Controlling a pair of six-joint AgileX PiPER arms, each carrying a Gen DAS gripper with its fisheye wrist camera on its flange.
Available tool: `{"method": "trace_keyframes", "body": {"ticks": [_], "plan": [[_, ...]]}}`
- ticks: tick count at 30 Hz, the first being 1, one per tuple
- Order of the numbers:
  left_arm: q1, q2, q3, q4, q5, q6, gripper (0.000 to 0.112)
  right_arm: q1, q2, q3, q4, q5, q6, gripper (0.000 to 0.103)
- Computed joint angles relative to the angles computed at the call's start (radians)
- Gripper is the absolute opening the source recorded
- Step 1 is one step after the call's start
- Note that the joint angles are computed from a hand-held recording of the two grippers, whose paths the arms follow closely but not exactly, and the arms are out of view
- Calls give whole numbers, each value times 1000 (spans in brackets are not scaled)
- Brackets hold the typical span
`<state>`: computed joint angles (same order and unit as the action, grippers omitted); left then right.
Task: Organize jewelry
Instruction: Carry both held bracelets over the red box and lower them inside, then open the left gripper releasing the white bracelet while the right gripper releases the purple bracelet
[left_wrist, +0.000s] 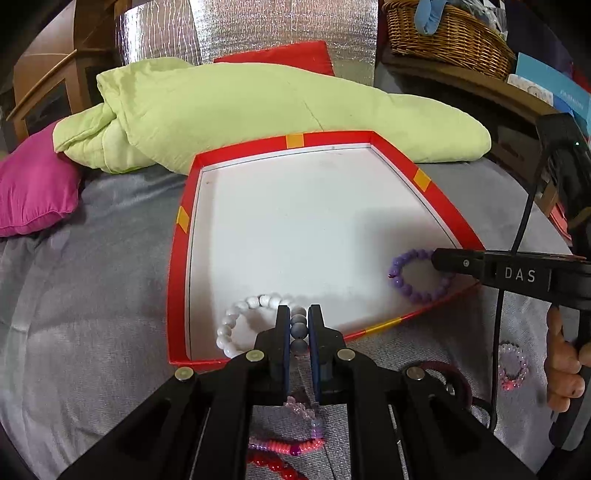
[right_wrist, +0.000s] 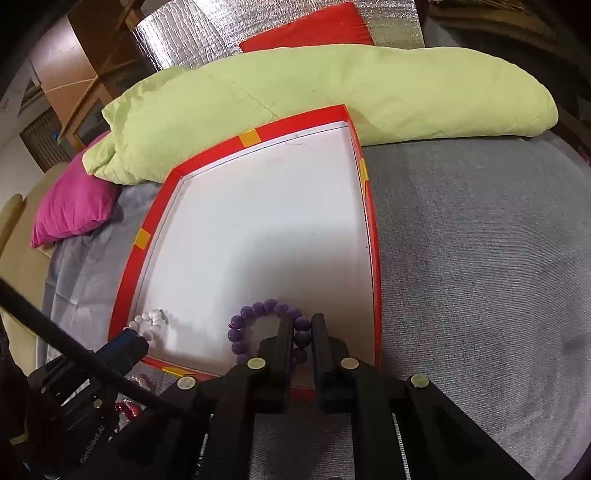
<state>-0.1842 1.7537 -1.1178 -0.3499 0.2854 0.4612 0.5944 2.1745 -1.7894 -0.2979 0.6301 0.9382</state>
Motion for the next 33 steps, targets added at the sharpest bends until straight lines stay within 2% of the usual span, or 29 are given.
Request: {"method": "trace_keyframes", "body": {"ticks": [2, 8, 14, 21, 24, 28, 30, 31, 33], "plan": [[3, -4, 2, 5, -7, -5, 10, 2, 7, -15, -3, 13, -4, 10], [-5, -34, 25, 153, -66, -151, 10, 6, 16, -25, -15, 22, -2, 10], [-8, -56, 42, 376, -107, -368, 10, 14, 20, -29, -42, 29, 18, 10], [-8, -60, 42, 589, -128, -580, 10, 16, 19, -24, -57, 23, 36, 10], [-9, -56, 36, 610, -127, -606, 10, 19, 21, -25, -70, 24, 47, 11], [-19, -47, 29, 719, -131, -717, 10, 23, 25, -28, -85, 26, 58, 11], [-22, -42, 22, 717, -129, -715, 11, 23, 26, -27, -88, 24, 62, 11], [-22, -37, 15, 682, -123, -683, 14, 24, 26, -28, -90, 24, 64, 11], [-23, -26, 3, 645, -113, -642, 28, 24, 27, -28, -91, 23, 66, 11]]}}
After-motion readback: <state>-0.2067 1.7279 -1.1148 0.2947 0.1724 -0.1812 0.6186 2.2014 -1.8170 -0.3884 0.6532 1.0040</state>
